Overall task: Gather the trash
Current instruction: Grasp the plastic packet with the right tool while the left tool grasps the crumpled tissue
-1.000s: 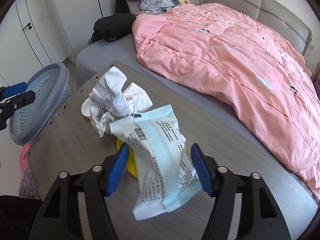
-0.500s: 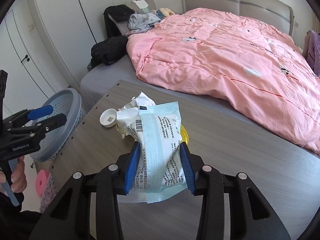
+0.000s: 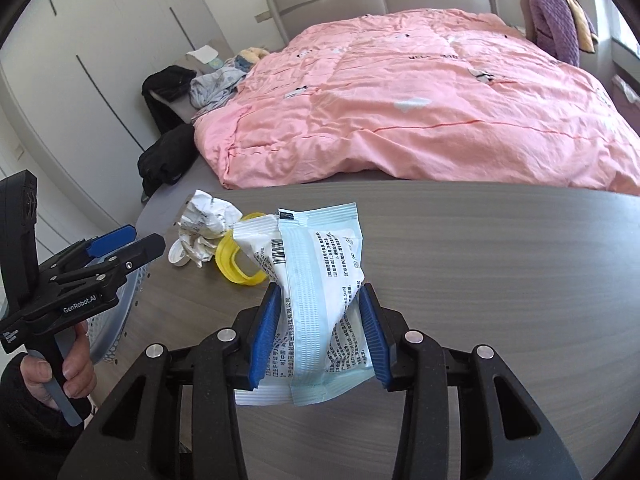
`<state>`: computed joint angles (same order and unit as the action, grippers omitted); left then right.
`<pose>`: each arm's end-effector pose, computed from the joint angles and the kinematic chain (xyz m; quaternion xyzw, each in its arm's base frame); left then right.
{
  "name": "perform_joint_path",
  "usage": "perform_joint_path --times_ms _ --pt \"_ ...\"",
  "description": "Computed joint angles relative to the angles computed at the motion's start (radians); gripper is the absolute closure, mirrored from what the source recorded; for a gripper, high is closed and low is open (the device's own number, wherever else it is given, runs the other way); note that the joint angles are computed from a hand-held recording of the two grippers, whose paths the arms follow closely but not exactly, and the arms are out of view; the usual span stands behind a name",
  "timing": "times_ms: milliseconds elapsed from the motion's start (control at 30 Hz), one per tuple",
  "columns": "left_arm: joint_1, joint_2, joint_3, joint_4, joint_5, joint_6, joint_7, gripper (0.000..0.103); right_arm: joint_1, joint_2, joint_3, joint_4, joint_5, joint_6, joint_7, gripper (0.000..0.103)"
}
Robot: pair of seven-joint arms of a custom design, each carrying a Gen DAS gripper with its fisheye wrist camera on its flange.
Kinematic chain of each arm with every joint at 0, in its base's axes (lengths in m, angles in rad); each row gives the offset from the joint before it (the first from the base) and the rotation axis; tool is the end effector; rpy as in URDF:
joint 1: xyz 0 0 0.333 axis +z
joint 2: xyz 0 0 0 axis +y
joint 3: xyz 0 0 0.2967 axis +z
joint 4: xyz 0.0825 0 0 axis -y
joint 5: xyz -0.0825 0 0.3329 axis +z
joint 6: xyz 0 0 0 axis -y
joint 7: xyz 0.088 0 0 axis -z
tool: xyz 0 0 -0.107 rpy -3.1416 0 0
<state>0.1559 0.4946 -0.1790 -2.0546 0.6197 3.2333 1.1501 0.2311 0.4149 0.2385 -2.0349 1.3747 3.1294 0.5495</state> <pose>0.5887 -0.0611 0.2963 -0.6003 0.7253 -0.2601 0.2141 0.5337 0.1672 0.2929 -0.6849 0.6411 -0.0815 0.3365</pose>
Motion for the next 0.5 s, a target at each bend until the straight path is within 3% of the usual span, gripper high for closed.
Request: perform_joint_path --times_ms 67,233,500 --pt "-0.059 0.028 0.049 0.035 0.006 0.004 -0.013 0.029 -0.021 -0.011 0.015 -0.012 0.076 0.008 -0.054 0.063" --pt "-0.119 0.093 0.088 0.129 0.006 -0.041 -0.03 0.029 -0.005 -0.029 -0.023 -0.025 0.21 0.0 -0.151 0.063" --pt "-0.088 0.162 0.031 0.225 -0.035 -0.122 0.002 0.032 0.047 -0.028 -0.091 -0.018 0.32 -0.054 -0.233 0.063"
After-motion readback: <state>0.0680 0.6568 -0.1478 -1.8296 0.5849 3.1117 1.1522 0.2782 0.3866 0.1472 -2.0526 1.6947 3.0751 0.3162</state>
